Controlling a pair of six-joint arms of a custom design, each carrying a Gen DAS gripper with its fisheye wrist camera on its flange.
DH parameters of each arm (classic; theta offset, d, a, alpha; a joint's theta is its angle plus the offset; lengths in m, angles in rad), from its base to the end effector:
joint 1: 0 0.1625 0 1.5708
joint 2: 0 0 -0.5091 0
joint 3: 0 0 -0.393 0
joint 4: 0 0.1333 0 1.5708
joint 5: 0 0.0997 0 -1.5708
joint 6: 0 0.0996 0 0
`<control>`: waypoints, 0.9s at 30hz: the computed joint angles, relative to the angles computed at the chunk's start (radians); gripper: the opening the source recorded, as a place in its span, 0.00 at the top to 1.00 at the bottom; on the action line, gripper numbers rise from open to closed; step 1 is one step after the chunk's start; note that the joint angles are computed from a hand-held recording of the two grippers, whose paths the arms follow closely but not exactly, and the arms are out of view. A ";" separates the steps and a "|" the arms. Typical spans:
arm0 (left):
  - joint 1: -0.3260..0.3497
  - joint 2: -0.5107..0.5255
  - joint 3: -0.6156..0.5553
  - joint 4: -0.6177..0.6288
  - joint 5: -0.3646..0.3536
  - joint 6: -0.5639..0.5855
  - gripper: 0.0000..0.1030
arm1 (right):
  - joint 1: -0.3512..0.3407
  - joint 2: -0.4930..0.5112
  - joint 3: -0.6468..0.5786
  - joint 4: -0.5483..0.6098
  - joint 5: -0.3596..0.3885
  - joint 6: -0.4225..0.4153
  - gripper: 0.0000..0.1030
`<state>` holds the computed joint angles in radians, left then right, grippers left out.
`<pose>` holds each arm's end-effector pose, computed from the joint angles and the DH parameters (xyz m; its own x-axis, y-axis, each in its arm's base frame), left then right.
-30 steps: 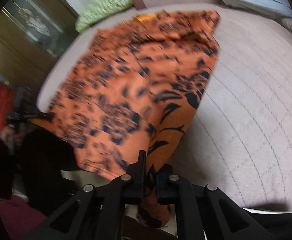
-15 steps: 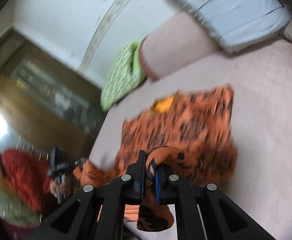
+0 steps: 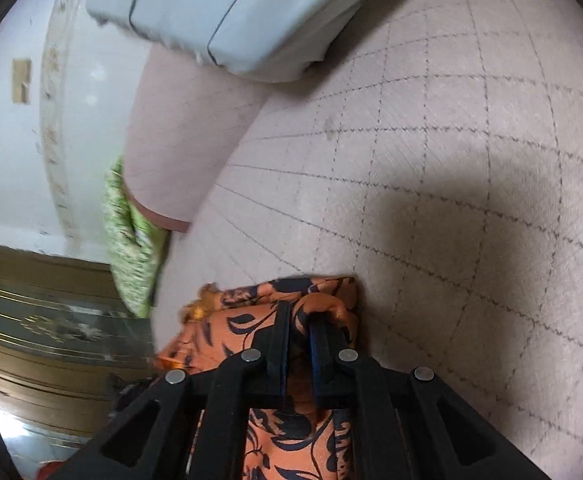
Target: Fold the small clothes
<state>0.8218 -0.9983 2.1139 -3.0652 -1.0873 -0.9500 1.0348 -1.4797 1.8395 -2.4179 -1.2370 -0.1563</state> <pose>-0.2592 -0.5425 0.1924 -0.9599 -0.2761 0.0496 -0.2547 0.7838 -0.5664 -0.1363 -0.5544 0.4947 -0.9500 0.2281 -0.2131 0.3071 0.8050 -0.5076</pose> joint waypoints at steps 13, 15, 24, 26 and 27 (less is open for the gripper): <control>-0.315 0.019 0.178 -0.047 0.332 -0.220 0.39 | 0.162 -0.179 0.154 -0.175 -0.191 -0.184 0.36; -0.290 0.045 0.132 0.099 0.242 -0.257 0.39 | 0.247 -0.162 0.184 -0.163 -0.294 -0.242 0.39; -0.268 0.080 0.118 0.196 0.278 -0.244 0.39 | 0.519 0.167 0.220 -0.251 -0.595 -0.297 0.60; -0.254 0.084 0.104 0.190 0.282 -0.209 0.39 | 0.558 0.284 0.157 -0.315 -0.716 -0.312 0.62; -0.241 0.090 0.090 0.193 0.286 -0.184 0.39 | 0.568 0.325 0.119 -0.346 -0.744 -0.329 0.62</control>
